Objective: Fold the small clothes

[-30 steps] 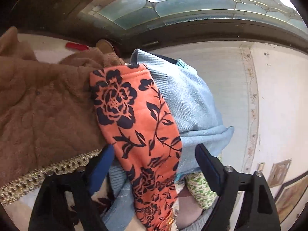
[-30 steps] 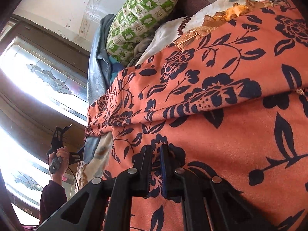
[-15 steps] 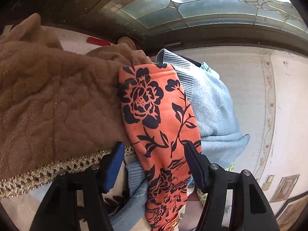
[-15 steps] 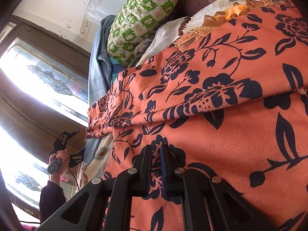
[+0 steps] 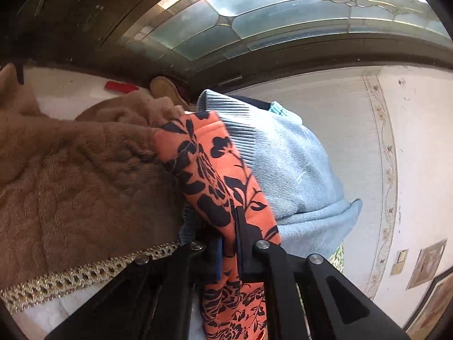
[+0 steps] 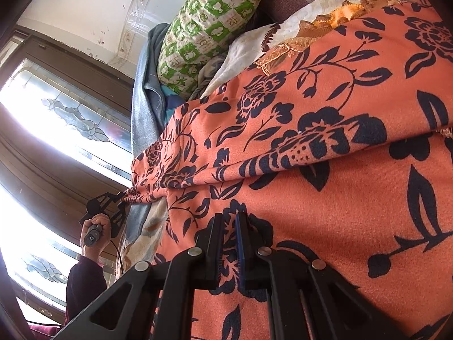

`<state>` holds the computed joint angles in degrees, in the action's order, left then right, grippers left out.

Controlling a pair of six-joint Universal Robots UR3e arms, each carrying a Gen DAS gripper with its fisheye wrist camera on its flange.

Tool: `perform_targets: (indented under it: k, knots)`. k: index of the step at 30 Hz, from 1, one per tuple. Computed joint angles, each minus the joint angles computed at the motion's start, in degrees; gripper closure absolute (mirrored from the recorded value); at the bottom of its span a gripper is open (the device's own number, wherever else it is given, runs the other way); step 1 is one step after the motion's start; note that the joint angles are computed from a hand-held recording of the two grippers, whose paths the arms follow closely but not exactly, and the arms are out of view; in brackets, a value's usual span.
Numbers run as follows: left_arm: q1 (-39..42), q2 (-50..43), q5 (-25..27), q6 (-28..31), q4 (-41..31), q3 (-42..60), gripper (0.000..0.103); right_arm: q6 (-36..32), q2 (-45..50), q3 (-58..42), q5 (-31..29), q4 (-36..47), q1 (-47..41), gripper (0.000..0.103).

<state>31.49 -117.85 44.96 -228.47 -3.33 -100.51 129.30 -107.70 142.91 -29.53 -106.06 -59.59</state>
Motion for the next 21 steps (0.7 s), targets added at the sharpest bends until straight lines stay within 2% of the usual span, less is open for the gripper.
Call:
perform_targets:
  k: [5,8,10,13,15,17,21]
  knots:
    - [-5.01,10.12,5.58,7.07,-7.88,3.31,0.098,2.83,-0.45,-1.61,-1.15,0.11,1.08,0.094]
    - [-10.40,15.29,9.76,11.64,-13.90,8.10,0.098,-0.14,-0.66,-6.90,-2.73,10.17,0.37,0.090]
    - [-15.64,17.15,13.32,14.12,-16.65,11.80,0.098,-7.92,-3.74,-11.34,-4.10,22.81,-3.78,0.087]
    - [-24.89,16.83,17.41,16.98,-19.44,17.91,0.098,-26.60,-6.69,-21.11,-6.82,47.04,-15.72,0.088]
    - [-32.18,14.61,21.31,18.86,-22.48,23.95,0.098,-35.83,-6.24,-27.54,-9.09,57.07,-23.92,0.088]
    - [-40.56,10.84,26.72,21.17,-25.91,30.95,0.098,-42.50,-3.79,-32.81,-10.56,62.94,-31.14,0.088]
    - [-56.12,-3.26,36.50,25.12,-33.54,50.78,0.098,-48.23,3.20,-39.30,-9.76,65.57,-41.05,0.088]
